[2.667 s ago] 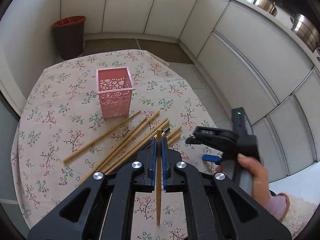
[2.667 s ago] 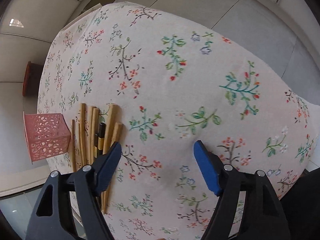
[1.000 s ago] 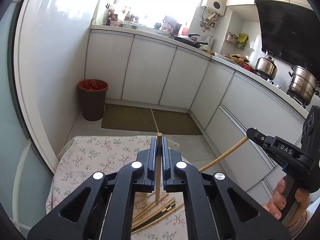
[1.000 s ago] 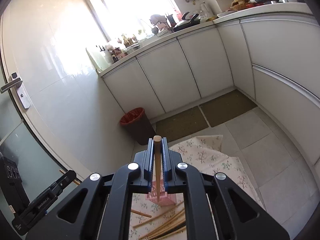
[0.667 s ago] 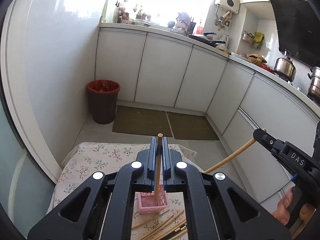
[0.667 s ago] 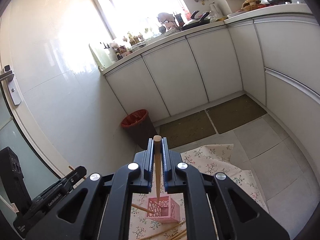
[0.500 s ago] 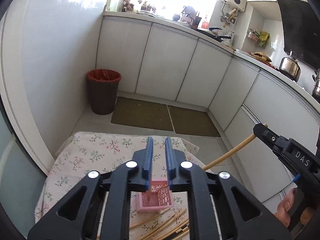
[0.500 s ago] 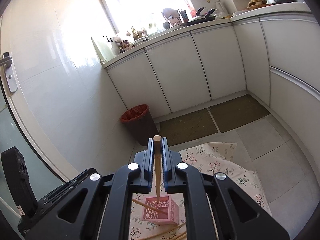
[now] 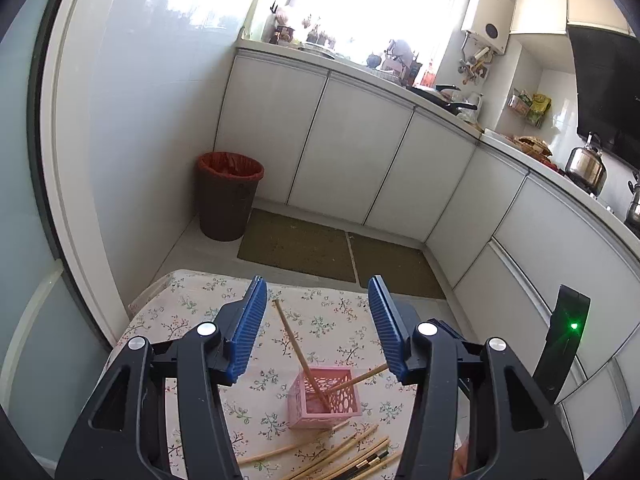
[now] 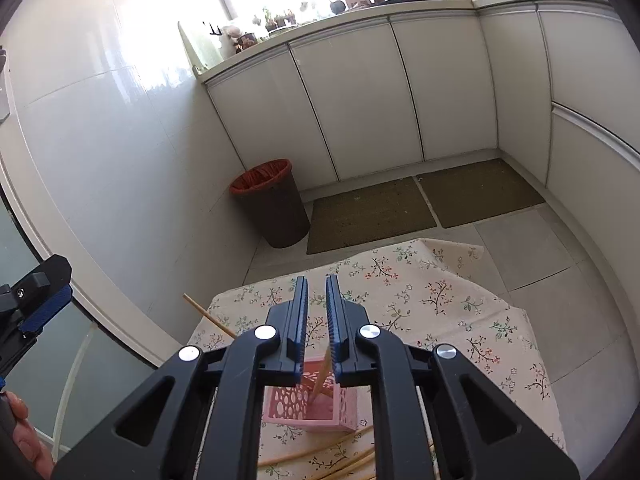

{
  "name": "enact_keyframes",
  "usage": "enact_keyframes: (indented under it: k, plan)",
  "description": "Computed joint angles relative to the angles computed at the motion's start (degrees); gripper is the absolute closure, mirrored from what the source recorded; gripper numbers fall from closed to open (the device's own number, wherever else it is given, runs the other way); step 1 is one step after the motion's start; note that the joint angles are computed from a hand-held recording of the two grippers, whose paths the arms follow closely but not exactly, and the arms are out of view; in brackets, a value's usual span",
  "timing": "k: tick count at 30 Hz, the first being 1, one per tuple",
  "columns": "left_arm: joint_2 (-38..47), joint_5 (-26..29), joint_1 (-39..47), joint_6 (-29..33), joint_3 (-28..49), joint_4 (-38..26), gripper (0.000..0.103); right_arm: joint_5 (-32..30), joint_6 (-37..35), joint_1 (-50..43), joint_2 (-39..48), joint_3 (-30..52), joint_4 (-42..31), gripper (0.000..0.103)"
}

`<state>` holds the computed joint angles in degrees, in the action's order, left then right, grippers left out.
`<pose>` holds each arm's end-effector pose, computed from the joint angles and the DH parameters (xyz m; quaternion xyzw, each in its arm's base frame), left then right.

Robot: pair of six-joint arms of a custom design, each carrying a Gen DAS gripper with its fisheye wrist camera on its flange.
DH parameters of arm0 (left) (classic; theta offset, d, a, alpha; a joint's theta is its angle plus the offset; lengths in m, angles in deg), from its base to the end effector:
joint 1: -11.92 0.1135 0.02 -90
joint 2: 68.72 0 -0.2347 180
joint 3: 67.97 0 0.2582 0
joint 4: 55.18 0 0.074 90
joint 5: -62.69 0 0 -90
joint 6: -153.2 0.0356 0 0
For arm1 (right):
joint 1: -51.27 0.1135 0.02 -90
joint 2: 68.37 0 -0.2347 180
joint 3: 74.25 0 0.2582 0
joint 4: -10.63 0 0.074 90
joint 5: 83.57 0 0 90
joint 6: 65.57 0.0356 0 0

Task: Organize utensils
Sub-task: 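Open the left tool to drop the chopstick into the pink holder, then move the left tool back and grasp another wooden chopstick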

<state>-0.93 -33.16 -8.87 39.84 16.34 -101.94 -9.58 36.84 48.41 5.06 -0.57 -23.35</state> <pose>0.2568 -0.0936 0.3491 -0.0448 0.8652 -0.1460 0.4777 0.3014 -0.0052 0.2795 0.0509 0.8742 0.1612 0.4551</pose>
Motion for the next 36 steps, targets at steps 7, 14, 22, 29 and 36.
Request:
enact_keyframes:
  k: [7, 14, 22, 29, 36]
  plan:
    - [0.97, -2.53, -1.48, 1.01, 1.86, -2.9, 0.053, 0.77, -0.43, -1.54, -4.63, -0.14, -2.5, 0.072]
    - [1.07, -6.07, -4.62, 0.32, 3.34, -7.05, 0.027, -0.35, -1.47, -5.88, -14.87, -4.87, -5.62, 0.038]
    - [4.01, -3.32, -6.9, 1.8, 4.36, -14.95, 0.008, -10.05, -6.49, -21.84, -25.15, -14.28, -12.93, 0.007]
    - [6.17, -4.6, -18.19, 8.23, 2.49, -17.29, 0.007, -18.86, -21.17, -46.36, -19.08, -22.08, -21.7, 0.007]
    - [20.16, -1.65, -27.27, 13.27, 3.31, -15.02, 0.007, -16.2, -34.39, -65.14, -7.1, -24.03, -20.71, 0.007]
